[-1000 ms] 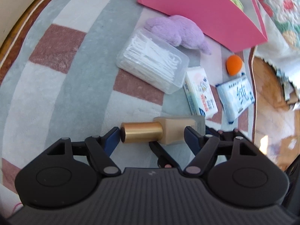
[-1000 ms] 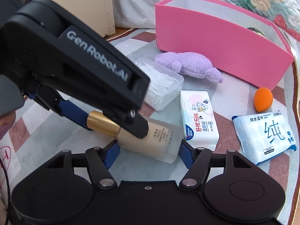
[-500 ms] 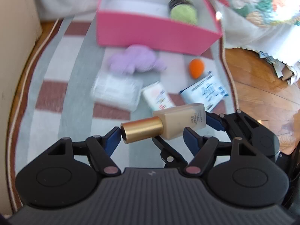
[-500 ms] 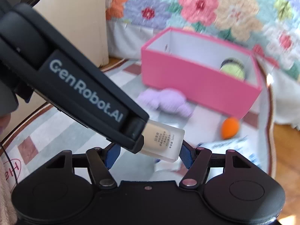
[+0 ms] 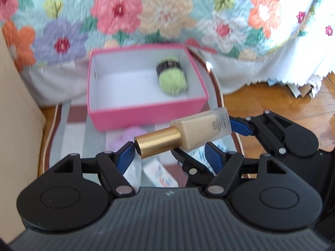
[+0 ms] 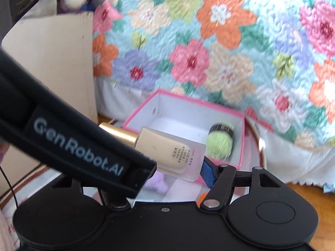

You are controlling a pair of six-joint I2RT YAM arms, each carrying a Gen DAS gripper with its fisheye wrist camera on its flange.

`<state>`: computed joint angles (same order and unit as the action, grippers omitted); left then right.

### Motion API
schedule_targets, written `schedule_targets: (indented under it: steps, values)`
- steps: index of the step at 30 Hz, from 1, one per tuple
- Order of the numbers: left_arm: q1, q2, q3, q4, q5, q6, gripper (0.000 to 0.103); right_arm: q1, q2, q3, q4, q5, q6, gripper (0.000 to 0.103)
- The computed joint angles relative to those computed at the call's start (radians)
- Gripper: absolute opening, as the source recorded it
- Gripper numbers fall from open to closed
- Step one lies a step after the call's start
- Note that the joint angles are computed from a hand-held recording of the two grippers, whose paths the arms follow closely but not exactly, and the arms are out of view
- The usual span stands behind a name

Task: Organize objects
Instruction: 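Lift the foundation bottle with the left tool into the pink box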

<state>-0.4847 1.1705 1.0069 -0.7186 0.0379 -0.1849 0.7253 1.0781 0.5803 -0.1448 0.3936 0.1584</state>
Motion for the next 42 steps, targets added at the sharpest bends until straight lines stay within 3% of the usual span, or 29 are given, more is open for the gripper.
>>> schedule_targets:
  steps: [4,6,9,12,18,24,32,42]
  values:
    - [0.04,0.099,0.107,0.012,0.024,0.009,0.072,-0.065,0.01,0.059,-0.001,-0.036,-0.084,0.071]
    - [0.056,0.166,0.166,0.03,0.029,0.021,0.072,-0.117,0.041,0.067,0.06,-0.074,-0.15,0.071]
    - [0.08,0.282,0.263,0.057,0.035,0.026,0.072,-0.23,0.129,0.121,0.124,-0.189,-0.212,0.071]
    - [0.111,0.401,0.357,0.09,0.043,0.027,0.072,-0.334,0.27,0.213,0.166,-0.306,-0.213,0.071]
    - [0.198,0.677,0.589,0.094,0.127,-0.024,0.068,-0.443,0.55,0.422,0.165,-0.43,-0.176,0.071]
    - [0.252,0.93,0.815,0.044,0.204,-0.084,0.066,-0.484,0.778,0.593,0.143,-0.473,-0.178,0.071]
    - [0.277,1.176,1.015,0.0,0.234,-0.15,0.067,-0.501,1.042,0.883,-0.061,-0.504,-0.195,0.071]
    - [0.288,1.382,1.227,-0.052,0.227,-0.217,0.068,-0.5,1.333,1.331,-0.422,-0.501,-0.173,0.071]
